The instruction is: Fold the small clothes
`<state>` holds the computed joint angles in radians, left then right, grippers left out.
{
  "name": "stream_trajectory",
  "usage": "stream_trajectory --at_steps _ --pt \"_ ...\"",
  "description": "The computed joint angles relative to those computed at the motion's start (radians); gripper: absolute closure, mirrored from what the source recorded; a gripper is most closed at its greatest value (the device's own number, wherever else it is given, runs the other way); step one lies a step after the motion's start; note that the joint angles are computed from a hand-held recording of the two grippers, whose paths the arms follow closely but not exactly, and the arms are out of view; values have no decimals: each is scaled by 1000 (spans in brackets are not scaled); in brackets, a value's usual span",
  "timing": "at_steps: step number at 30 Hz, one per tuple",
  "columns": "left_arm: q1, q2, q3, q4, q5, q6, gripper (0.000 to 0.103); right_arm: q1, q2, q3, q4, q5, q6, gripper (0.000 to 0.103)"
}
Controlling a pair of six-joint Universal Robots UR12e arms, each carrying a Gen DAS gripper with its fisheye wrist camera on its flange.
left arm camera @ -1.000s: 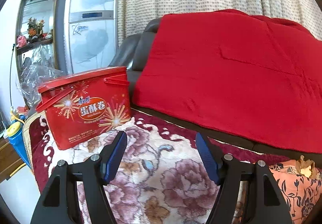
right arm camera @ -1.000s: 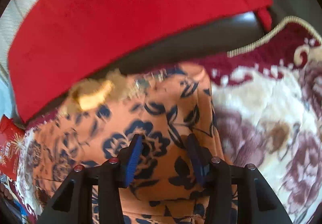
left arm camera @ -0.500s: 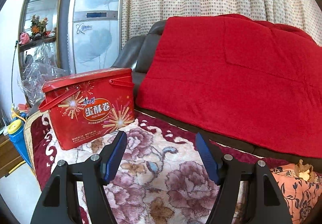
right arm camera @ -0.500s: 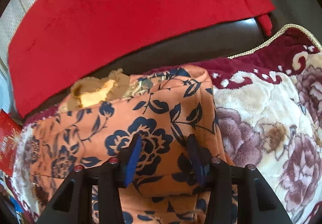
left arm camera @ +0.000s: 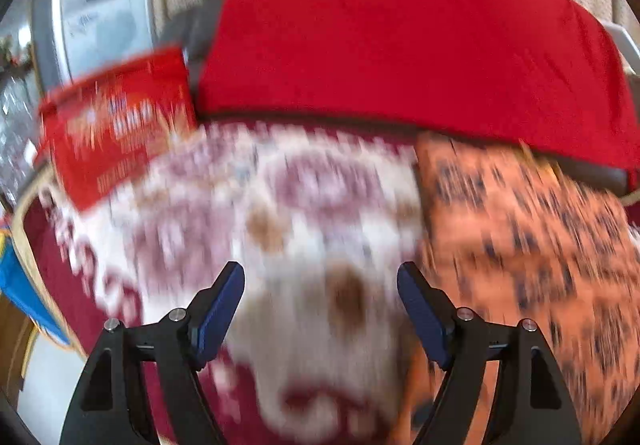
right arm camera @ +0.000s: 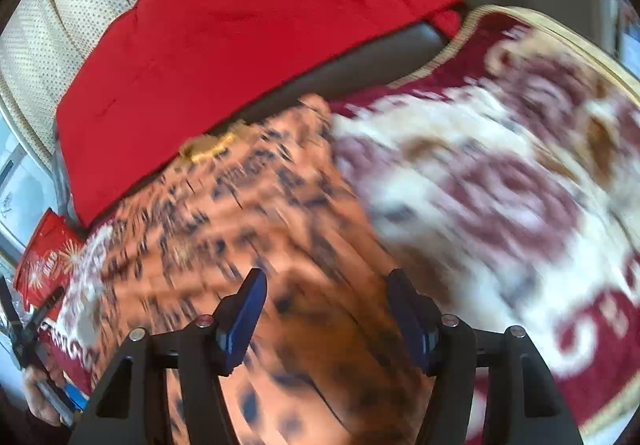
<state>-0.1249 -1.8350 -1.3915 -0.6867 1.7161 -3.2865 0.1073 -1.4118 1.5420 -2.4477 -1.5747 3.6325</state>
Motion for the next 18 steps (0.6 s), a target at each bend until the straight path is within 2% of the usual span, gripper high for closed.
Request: stream_trajectory --at_steps 2,5,9,11,14,15,17,18 --pt "2 49 -64 -30 -34 12 24 -8 -49 50 25 5 3 37" --pt "2 110 -138 -76 -65 30 24 -26 -118 120 61 60 10 36" --pt "8 171 -216 -107 -95 25 24 -35 -171 187 93 127 29 36" --pt "8 183 -234 -133 -97 47 25 -33 -183 212 95 163 51 36" --pt "25 205 -261 -138 -161 48 49 -13 -175 213 100 147 76 36" --pt "33 209 -262 -152 -190 41 49 -3 -163 194 131 135 68 36" --pt "40 212 -265 -159 -210 19 50 38 -127 139 231 27 74 36" --pt "43 213 -266 -163 -222 15 49 49 -121 129 248 0 79 36"
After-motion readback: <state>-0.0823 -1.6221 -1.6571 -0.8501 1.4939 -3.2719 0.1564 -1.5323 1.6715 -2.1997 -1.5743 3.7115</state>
